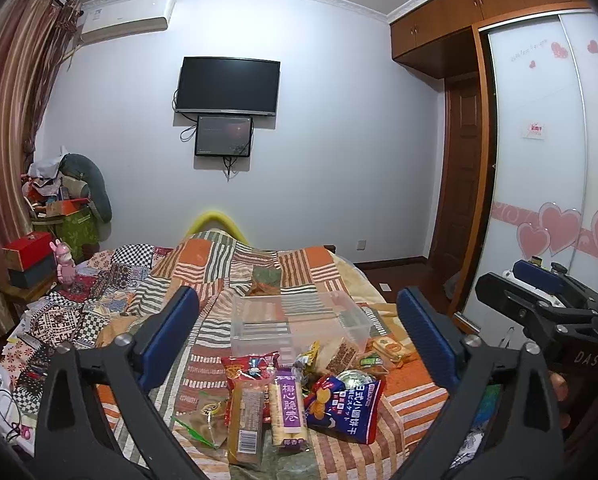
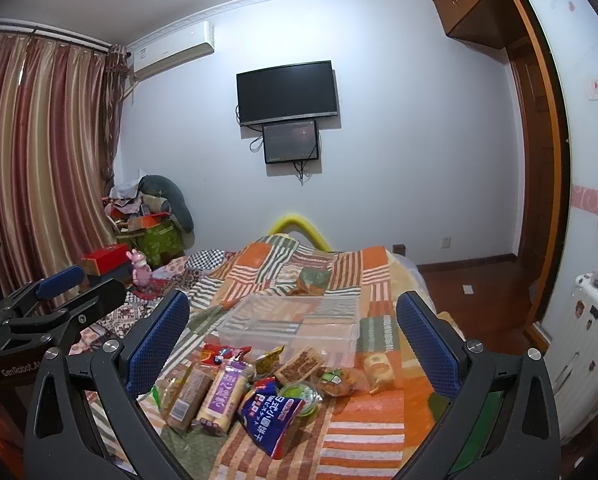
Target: Organize snacks
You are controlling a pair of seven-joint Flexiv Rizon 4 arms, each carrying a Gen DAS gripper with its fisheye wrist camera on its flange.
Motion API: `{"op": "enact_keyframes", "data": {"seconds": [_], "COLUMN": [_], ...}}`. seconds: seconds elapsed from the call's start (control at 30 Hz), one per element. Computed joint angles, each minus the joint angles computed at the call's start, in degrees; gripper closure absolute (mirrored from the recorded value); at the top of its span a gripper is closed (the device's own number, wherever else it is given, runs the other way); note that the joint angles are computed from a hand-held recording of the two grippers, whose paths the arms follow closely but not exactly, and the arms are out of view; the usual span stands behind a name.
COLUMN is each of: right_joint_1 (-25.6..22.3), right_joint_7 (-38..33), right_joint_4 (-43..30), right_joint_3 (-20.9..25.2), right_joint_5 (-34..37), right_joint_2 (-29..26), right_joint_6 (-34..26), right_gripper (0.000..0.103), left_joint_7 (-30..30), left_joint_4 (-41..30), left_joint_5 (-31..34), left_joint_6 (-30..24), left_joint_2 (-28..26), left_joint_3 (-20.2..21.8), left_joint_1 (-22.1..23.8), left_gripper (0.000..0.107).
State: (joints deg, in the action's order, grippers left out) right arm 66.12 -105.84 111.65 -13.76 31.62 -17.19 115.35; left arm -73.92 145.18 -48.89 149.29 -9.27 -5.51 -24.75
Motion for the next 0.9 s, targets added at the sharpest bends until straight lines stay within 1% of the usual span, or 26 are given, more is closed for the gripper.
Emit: {"op": "enact_keyframes", "data": {"seconds": [0.03,0.07,0.13,0.2,0.23,0.33,0.43,0.53,0.6,0.63,0.7,0.73,0.83,0.87,0.9], "right_joint_1": [-0.3,-0.6,-1.5,-2.0,-3.5,-5.5,-7.1,-10.4,-12.3,-12.9,-14.2,-14.9,-18.3,-19.6,-20.1], "right_joint_7": [0.2,0.4,1.2,2.4,3.2,6.0,9.0,12.0,13.7,14.5,16.1,16.8,18.7,19.3,20.1], "right_joint_4": [0.0,0.0,0.1,0.4,0.6,1.2,1.3,0.7,0.2,0.0,-0.6,-0.8,-2.2,-3.0,-3.3], "right_joint_3": [0.3,0.6,1.4,1.5,2.9,4.0,4.8,7.4,9.1,9.6,10.5,11.2,14.3,15.6,16.0], "right_joint_5": [-0.2,-0.5,-2.0,-3.8,-5.6,-9.2,-12.3,-15.7,-17.6,-18.5,-20.2,-21.0,-23.3,-23.9,-24.7], "right_joint_2": [-0.1,-0.2,-0.4,-0.7,-1.1,-1.8,-2.5,-3.4,-4.3,-4.6,-5.4,-5.7,-7.0,-7.7,-8.1], "right_joint_6": [-0.2,-0.3,-1.3,-2.0,-2.0,-4.0,-6.9,-10.3,-12.2,-12.9,-15.0,-15.9,-19.3,-20.9,-21.9], "right_gripper": [0.001,0.003,0.009,0.013,0.016,0.023,0.03,0.033,0.033,0.033,0.033,0.033,0.032,0.032,0.033], "left_joint_7": [0.3,0.4,0.0,-0.2,-0.2,0.4,3.4,6.9,7.5,7.3,4.5,4.1,-1.9,-4.7,-6.8], "left_joint_4": [0.1,0.2,0.9,1.7,2.0,3.1,3.6,4.0,4.5,4.8,5.6,5.5,5.6,5.6,5.1], "left_joint_5": [0.1,0.3,1.5,2.2,2.5,2.9,0.2,-3.1,-2.3,-1.3,4.0,5.2,15.0,19.7,23.4], "left_joint_6": [-0.4,-1.2,-2.7,-4.0,-5.0,-9.0,-12.2,-13.5,-15.2,-16.6,-20.0,-21.5,-26.1,-27.5,-28.5], "left_joint_2": [0.1,0.4,0.9,1.5,1.8,3.0,3.5,2.8,2.4,2.5,2.0,1.9,0.4,-0.2,-1.2], "left_joint_3": [0.1,0.2,0.6,1.0,1.2,2.0,2.4,2.8,3.6,4.0,5.4,5.8,7.1,7.3,7.5], "left_joint_1": [0.1,0.3,1.1,1.7,2.1,3.6,4.5,5.1,6.4,7.3,10.2,11.1,15.9,18.3,20.2], "left_gripper": [0.016,0.018,0.023,0.026,0.028,0.033,0.035,0.035,0.035,0.035,0.035,0.035,0.035,0.035,0.035]}}
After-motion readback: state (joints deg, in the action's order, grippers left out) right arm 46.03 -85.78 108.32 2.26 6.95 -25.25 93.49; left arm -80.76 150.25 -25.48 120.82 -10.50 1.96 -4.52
